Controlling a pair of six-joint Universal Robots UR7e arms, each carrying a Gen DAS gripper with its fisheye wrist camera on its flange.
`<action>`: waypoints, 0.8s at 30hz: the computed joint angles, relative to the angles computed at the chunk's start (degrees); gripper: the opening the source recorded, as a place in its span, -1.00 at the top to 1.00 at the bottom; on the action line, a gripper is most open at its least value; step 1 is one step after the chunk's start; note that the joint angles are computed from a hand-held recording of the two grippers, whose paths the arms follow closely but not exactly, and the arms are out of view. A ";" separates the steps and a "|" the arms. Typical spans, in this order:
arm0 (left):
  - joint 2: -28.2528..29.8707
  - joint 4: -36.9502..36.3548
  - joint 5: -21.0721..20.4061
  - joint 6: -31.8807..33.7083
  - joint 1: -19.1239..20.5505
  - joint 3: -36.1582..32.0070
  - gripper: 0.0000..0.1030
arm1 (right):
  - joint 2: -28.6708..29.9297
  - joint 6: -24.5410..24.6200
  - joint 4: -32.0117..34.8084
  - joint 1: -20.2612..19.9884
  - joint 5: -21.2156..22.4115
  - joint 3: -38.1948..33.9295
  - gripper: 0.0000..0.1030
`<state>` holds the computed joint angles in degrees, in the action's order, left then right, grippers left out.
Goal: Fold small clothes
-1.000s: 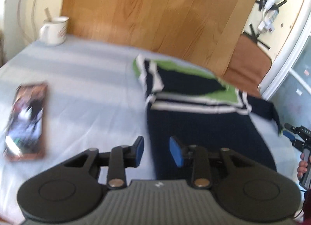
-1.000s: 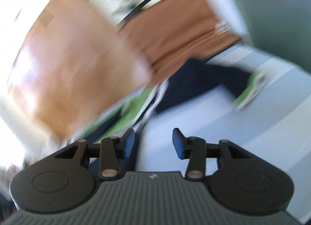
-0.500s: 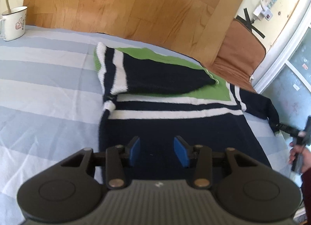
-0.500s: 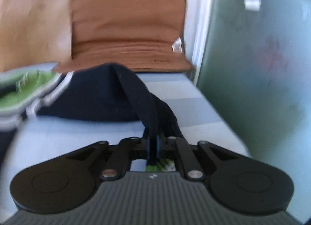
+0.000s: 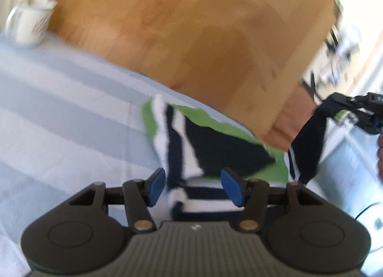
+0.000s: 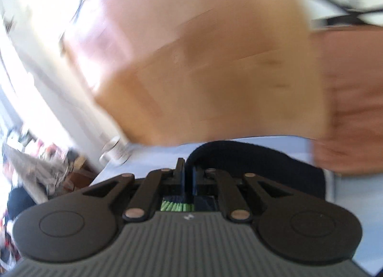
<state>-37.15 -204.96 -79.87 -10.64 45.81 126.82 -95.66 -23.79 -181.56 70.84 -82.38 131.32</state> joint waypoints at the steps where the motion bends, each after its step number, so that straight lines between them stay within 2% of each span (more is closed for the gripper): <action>1: -0.26 1.03 0.06 -1.52 0.81 -0.25 -0.02 | 4.25 -0.16 0.57 1.93 -1.66 -2.51 0.83; 3: -0.79 0.20 0.64 -2.52 1.73 -0.13 -0.02 | 11.83 -1.21 1.19 4.99 -5.35 -5.92 0.83; 5: -0.93 -1.79 0.58 -2.20 2.07 0.24 -0.05 | 18.77 -2.65 2.49 7.02 -11.18 -8.37 0.76; 7: -0.92 -1.88 1.17 -2.12 1.95 0.28 -0.08 | 24.81 -2.82 3.89 8.38 -20.48 -10.96 0.53; 8: -0.88 -1.41 1.57 -1.98 1.83 0.16 -0.08 | 26.69 -2.81 4.12 7.94 -23.24 -11.63 0.33; 9: -0.81 -0.99 1.94 -1.86 1.65 0.04 -0.08 | 26.76 -2.40 3.78 7.26 -23.59 -11.20 0.29; 10: -0.79 -0.70 2.01 -1.72 1.55 -0.07 -0.08 | 25.34 -1.53 2.96 6.22 -21.55 -10.06 0.28; 11: -0.98 -0.40 1.67 -1.24 1.83 -0.18 -0.09 | 22.59 -1.02 0.96 4.17 -17.10 -7.89 0.28; 14: -1.01 -0.52 1.26 -0.30 2.04 -0.17 -0.11 | 14.34 -0.62 -7.09 -1.33 -7.68 -1.04 0.08; 17: -0.61 -1.35 1.14 1.03 1.14 -0.07 -0.11 | 8.47 -2.26 -11.01 -5.54 -6.59 3.09 0.05; 20: 0.24 -1.89 2.74 5.60 -1.91 -0.13 -0.11 | 4.04 -4.85 -11.82 -10.85 -4.65 6.72 0.06; 22: 1.33 -0.93 5.60 9.06 -4.73 -0.79 -0.11 | 3.87 -5.87 -15.30 -13.15 -5.49 7.87 0.06; 24: 2.93 1.08 9.05 11.53 -7.49 -2.34 -0.14 | 6.42 -7.85 -23.07 -14.66 -7.62 8.72 0.05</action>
<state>-34.22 -203.88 -70.82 0.89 38.32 124.47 -89.24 -31.64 -204.63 56.18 -90.00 140.04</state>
